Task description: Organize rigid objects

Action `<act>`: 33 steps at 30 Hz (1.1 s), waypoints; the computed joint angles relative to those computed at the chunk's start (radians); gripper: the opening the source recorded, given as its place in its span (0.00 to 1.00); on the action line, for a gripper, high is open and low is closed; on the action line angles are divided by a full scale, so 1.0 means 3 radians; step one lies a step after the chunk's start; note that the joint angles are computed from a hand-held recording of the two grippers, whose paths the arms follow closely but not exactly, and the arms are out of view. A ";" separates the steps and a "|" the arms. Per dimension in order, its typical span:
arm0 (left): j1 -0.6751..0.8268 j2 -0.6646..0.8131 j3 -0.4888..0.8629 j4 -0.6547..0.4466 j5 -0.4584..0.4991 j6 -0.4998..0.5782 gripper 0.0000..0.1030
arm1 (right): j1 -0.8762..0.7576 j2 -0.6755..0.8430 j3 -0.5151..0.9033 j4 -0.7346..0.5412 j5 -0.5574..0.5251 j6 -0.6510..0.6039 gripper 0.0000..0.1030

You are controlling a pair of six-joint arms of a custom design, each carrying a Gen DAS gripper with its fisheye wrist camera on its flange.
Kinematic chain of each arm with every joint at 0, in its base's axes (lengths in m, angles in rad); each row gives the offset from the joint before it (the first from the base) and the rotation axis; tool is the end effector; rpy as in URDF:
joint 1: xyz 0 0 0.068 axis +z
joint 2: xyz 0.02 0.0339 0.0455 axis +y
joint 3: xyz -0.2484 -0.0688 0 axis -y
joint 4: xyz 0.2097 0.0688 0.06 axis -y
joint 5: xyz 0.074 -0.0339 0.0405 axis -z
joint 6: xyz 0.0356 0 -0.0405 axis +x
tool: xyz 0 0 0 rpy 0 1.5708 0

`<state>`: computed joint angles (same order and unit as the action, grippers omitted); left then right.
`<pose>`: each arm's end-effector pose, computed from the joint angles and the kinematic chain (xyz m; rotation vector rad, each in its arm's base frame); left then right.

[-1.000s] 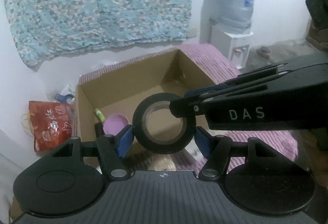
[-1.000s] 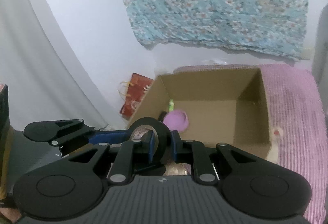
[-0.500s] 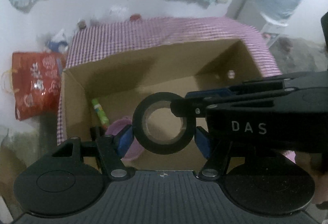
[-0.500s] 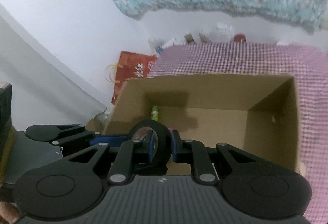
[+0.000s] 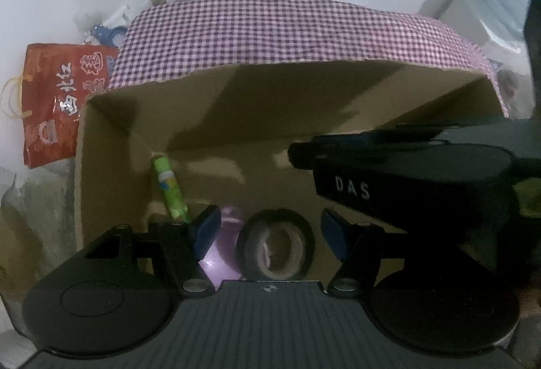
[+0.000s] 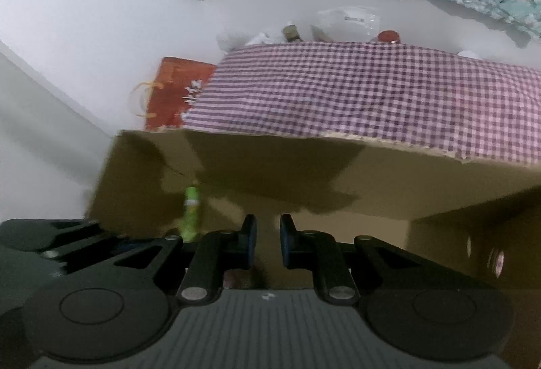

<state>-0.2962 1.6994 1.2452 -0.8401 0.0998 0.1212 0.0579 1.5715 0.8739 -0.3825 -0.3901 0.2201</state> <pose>0.2825 -0.0899 0.2165 0.6141 2.8033 -0.1777 0.2686 0.0291 0.1789 0.0839 2.6480 0.6095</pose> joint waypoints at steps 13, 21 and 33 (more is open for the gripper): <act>0.0053 -0.0831 -0.0030 -0.0483 0.0280 0.0042 0.64 | -0.0400 -0.1104 -0.0042 -0.0765 -0.0226 -0.0103 0.17; 0.0628 -0.1533 0.0209 -0.1279 0.0758 0.0484 0.64 | -0.0750 -0.1713 0.0329 -0.1763 -0.0540 -0.0385 0.17; 0.3378 -0.1625 -0.0019 -0.2174 0.1745 0.2857 0.65 | 0.0311 -0.0852 0.0185 -0.1376 0.0015 0.0366 0.17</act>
<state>0.7171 1.2118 1.2395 -1.4923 0.6233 0.9784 0.1512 1.3158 0.9295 -0.7953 -0.3855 0.3299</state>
